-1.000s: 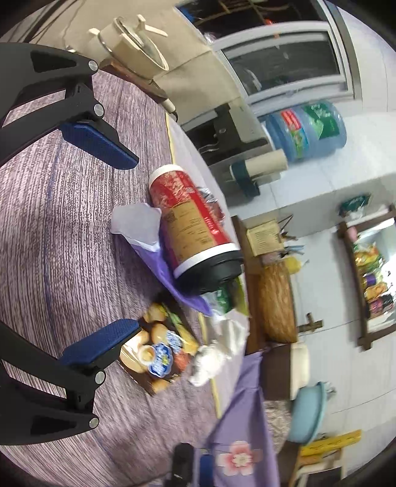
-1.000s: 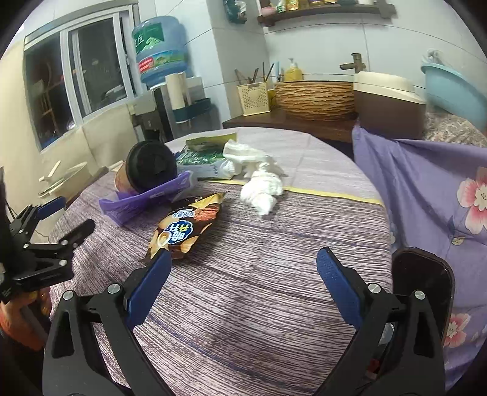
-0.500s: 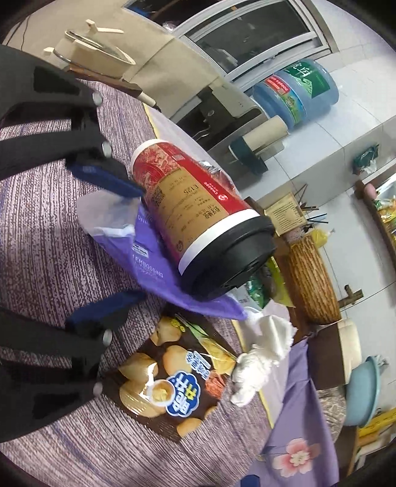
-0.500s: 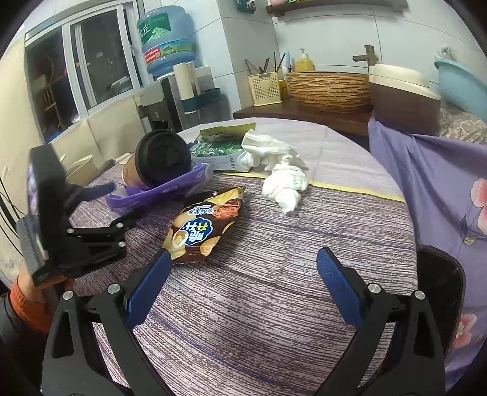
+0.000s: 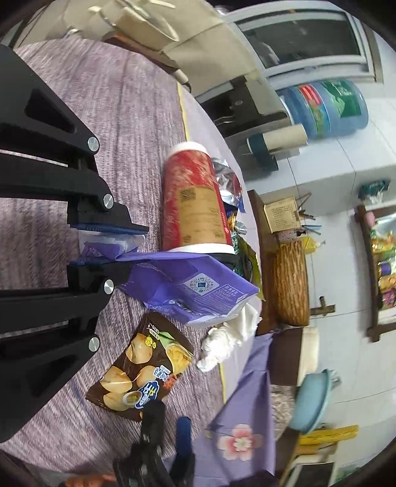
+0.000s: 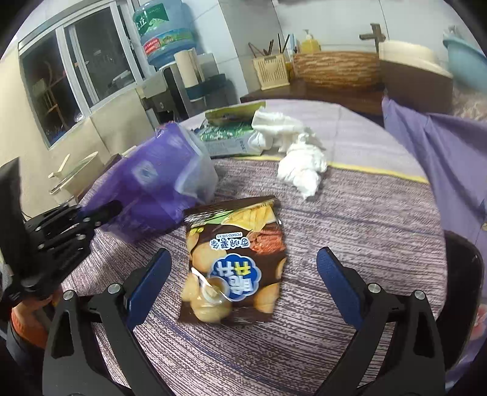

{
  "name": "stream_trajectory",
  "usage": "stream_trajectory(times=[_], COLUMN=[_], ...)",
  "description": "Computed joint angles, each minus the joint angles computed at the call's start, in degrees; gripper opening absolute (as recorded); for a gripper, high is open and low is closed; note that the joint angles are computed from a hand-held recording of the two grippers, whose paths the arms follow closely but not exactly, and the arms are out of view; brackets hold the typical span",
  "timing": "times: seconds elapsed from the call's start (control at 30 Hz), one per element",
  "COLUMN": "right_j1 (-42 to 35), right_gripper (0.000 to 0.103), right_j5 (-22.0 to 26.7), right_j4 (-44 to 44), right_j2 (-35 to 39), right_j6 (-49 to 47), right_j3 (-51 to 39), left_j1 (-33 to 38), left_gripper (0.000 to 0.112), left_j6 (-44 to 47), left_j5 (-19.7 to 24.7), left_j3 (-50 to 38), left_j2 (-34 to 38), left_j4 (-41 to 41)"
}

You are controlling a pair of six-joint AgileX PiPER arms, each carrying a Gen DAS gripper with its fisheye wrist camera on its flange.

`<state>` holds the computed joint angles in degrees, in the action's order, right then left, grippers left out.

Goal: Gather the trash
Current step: 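Grasp the purple plastic bag with the left gripper, then grasp the brown snack bag with the right gripper while the left holds the purple bag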

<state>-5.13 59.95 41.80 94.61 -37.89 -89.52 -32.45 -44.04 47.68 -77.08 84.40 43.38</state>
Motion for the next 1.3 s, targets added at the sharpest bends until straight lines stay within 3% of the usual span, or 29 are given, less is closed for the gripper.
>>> stream_trajectory(times=[0.3, 0.53, 0.67, 0.87, 1.03, 1.07, 1.1, 1.3], right_j1=[5.58, 12.61, 13.1, 12.29, 10.41, 10.14, 10.02, 7.9], right_gripper=[0.095, 0.095, 0.095, 0.072, 0.063, 0.047, 0.04, 0.037], right_j5=[-0.46, -1.36, -0.16, -1.02, -1.6, -1.76, -2.08, -1.38], right_j4=[-9.29, -21.61, -21.73, -20.05, -16.02, -15.64, -15.52, -12.98], right_j2=[0.4, 3.43, 5.31, 3.86, 2.31, 1.73, 1.28, 0.02], right_j6=[2.3, 8.29, 8.8, 6.77, 3.8, 3.35, 2.96, 0.39], right_j3=[-1.17, -4.96, -6.9, -5.09, -2.8, -2.12, -1.63, -0.25], left_j1=[-2.64, -4.3, -4.88, -5.13, -6.72, -7.21, -7.66, -9.98], left_gripper=[0.013, 0.013, 0.013, 0.013, 0.013, 0.013, 0.013, 0.013], left_j6=[-10.82, -15.58, -17.13, -18.82, -21.71, -22.39, -22.94, -25.08], left_j5=[0.06, 1.76, 1.9, 1.31, 2.1, 2.49, 2.76, 4.46], left_j3=[7.13, 10.66, 11.97, 12.79, 13.21, 13.28, 13.33, 12.22], left_j2=[-8.11, -11.69, -12.71, -12.86, -12.72, -12.67, -12.63, -11.79], left_j4=[2.21, 3.6, 3.93, 3.79, 5.43, 5.89, 6.21, 7.49])
